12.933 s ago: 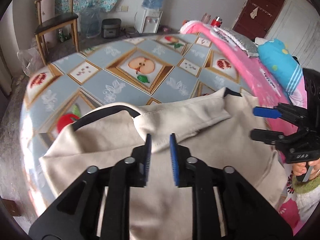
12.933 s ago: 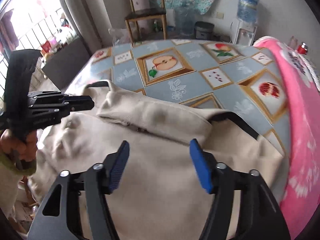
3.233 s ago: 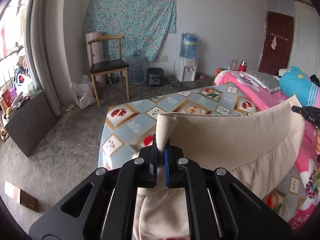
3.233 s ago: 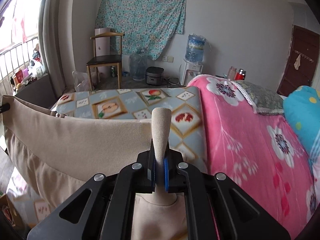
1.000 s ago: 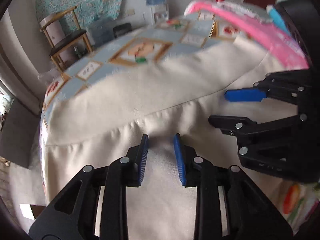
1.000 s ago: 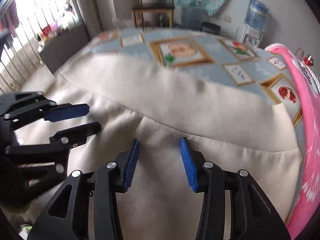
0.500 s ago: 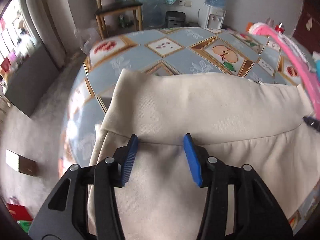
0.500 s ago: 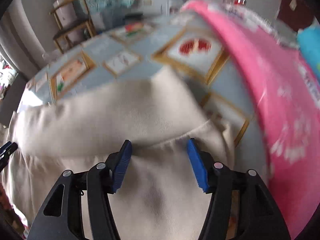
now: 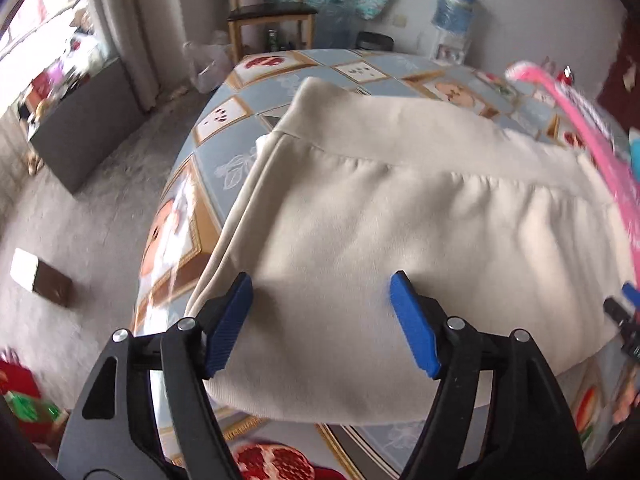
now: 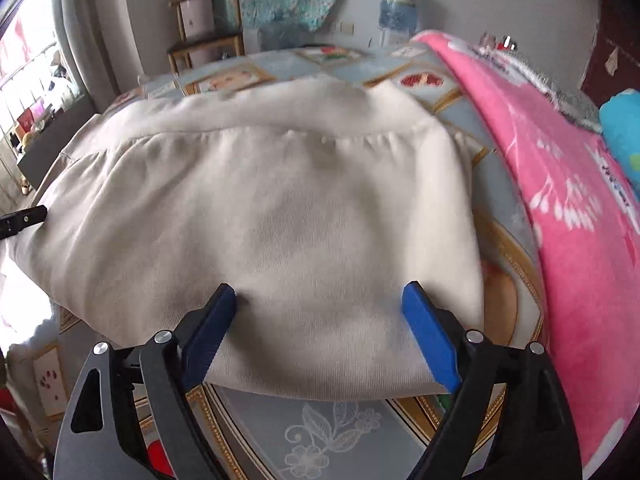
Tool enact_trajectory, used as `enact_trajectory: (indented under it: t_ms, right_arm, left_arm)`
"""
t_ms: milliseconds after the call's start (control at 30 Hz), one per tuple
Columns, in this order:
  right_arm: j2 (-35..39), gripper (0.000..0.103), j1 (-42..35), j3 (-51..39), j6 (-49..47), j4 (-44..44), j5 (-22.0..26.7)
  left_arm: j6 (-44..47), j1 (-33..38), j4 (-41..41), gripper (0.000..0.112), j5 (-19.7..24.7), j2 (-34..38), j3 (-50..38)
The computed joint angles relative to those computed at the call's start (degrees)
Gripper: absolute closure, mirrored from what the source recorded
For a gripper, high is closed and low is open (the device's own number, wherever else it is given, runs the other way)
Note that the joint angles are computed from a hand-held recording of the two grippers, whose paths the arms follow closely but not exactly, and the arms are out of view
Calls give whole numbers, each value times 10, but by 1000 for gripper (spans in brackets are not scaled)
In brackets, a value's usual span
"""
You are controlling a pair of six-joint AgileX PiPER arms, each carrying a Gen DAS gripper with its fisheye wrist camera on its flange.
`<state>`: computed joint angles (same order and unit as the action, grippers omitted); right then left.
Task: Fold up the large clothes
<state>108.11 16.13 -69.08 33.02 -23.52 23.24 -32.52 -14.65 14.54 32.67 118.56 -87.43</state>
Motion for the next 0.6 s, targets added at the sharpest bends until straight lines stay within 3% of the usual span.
enact_trajectory:
  t_ms: [67,167,333,533,600]
  right_arm:
    - [-29,20,-5,20,18,16,-4]
    - [-86,20,11,81,89,-25,-15]
    - [-197,16,66,186,194,-94,-24]
    - [-296,9,155,236,322,-172,45]
    - [-313,8,181,232,346,-191,83]
  left_arm:
    - [-23,-7,8,44,-24,-33,38]
    - [-76,-29,57,42,-53,-96,106]
    - [-163,-95,135,29,-88,-212,211]
    - [-324,-199,253,22,-86,-296,284]
    - [-410,-239,334,19,-56,-305,290]
